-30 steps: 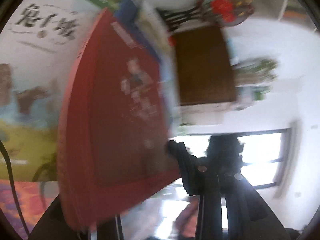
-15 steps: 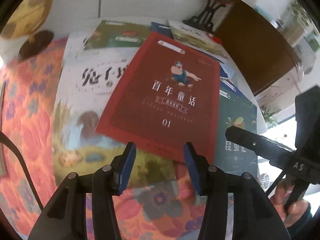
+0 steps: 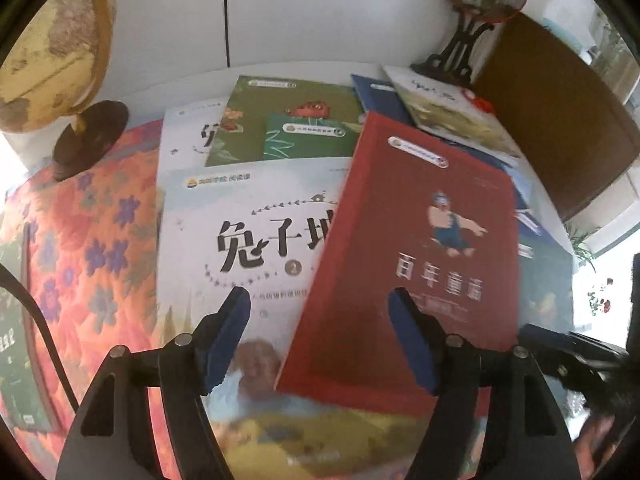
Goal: Organize books
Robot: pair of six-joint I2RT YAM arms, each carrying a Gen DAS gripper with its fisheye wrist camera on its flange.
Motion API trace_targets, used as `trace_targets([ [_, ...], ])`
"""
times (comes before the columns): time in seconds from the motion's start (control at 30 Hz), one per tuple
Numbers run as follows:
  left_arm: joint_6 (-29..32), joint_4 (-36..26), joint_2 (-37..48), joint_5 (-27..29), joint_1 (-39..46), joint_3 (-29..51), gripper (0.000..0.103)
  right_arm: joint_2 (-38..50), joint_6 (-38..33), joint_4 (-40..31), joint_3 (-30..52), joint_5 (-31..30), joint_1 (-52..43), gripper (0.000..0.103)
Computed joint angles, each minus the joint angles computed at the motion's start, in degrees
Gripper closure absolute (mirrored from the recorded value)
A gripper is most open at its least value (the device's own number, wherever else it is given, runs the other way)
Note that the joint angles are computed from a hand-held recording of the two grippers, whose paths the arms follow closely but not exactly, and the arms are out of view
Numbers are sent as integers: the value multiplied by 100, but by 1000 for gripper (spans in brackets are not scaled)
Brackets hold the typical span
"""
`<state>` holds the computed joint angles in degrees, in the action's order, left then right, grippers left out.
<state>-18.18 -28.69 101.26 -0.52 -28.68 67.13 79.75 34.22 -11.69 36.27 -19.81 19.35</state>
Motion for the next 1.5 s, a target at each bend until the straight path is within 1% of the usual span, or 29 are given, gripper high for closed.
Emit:
trace_targets([
  [0.03, 5, -18, 127, 72, 12, 64, 43, 35, -14, -36, 59, 178, 118, 55],
  [0.1, -11, 195, 115, 236, 2, -45, 47, 125, -103, -109, 196, 538, 392, 54],
  [0.13, -17, 307, 49, 498, 28, -131, 51, 166, -159, -107, 229, 593, 452, 54],
  [0.2, -98, 328, -53, 785, 55, -210, 52, 220, -237, -195, 319, 890, 590, 52],
  [0.23, -102, 405, -138, 1138, 152, -305, 52, 203, -280, -257, 333, 1018, 599, 52],
  [0.3, -274, 695, -377, 2195, 491, -625, 52, 92, -395, -290, 242, 1019, 363, 52],
  [0.37, -618, 1115, -580, 3539, 910, -1004, 52, -59, -495, -177, 42, 596, -85, 51],
  [0.43, -951, 1600, -568, 4681, 1176, -1285, 52, -234, -661, 69, -291, -307, -826, 50],
  [0.47, -1233, 2017, -491, 5289, 1262, -1463, 52, -235, -708, 187, -393, -686, -1070, 49],
  [0.5, -1537, 2417, -431, 5589, 1288, -1610, 52, -196, -743, 329, -508, -1189, -1412, 49],
  [0.53, -1794, 2710, -382, 5635, 1248, -1699, 52, -166, -738, 408, -572, -1456, -1595, 49],
  [0.6, -1778, 2566, -316, 5091, 1007, -1586, 54, -63, -577, 723, -712, -1888, -1846, 49],
  [0.7, -1700, 2194, -4, 4431, 575, -1228, 69, -62, -341, 1029, -872, -2082, -1935, 49],
  [0.77, -1694, 1996, 110, 3778, 220, -997, 87, -112, -307, 984, -877, -2079, -1909, 49],
  [0.8, -1678, 1926, 163, 3585, 155, -903, 91, -140, -306, 915, -868, -2064, -1885, 49],
  [0.83, -1781, 1985, 192, 3511, 97, -878, 92, -158, -317, 783, -821, -2060, -1876, 48],
  [0.9, -2194, 2389, 161, 3882, 153, -1019, 94, -195, -227, 695, -789, -2094, -1869, 37],
  [0.93, -2507, 2705, 169, 4239, 222, -1105, 94, -179, -150, 737, -800, -2168, -1874, 33],
  [1.0, -3201, 3557, 206, 5079, 391, -1350, 94, -187, -26, 896, -962, -2569, -2024, 16],
  [1.07, -3741, 4174, 333, 5423, 421, -1414, 94, -172, 195, 1171, -1138, -2906, -2144, 15],
  [1.13, -4116, 4509, 406, 5509, 371, -1479, 94, -103, 556, 1670, -1329, -3139, -2184, 16],
  [1.17, -4083, 4417, 434, 5485, 341, -1449, 94, -170, 660, 1750, -1404, -3132, -2235, 24],
  [1.2, -3856, 4075, 430, 5383, 307, -1374, 94, -205, 695, 1726, -1424, -3131, -2282, 36],
  [1.23, -3488, 3531, 397, 5213, 272, -1252, 94, -223, 591, 1539, -1368, -3104, -2310, 42],
  [1.3, -2824, 2563, 282, 4848, 195, -1048, 95, -340, 219, 898, -1152, -2705, -2240, 59],
  [1.33, -2393, 2013, 237, 4509, 95, -883, 94, -402, -24, 574, -1035, -2478, -2172, 64],
  [1.37, -2091, 1670, 200, 4299, 38, -792, 94, -425, -246, 279, -903, -2205, -2047, 70],
  [1.4, -1810, 1332, 237, 4001, -76, -605, 93, -463, -399, 48, -778, -1903, -1862, 74],
  [1.5, -1202, 643, 122, 3057, -475, -290, 92, -689, -748, -569, -432, -825, -1143, 75],
])
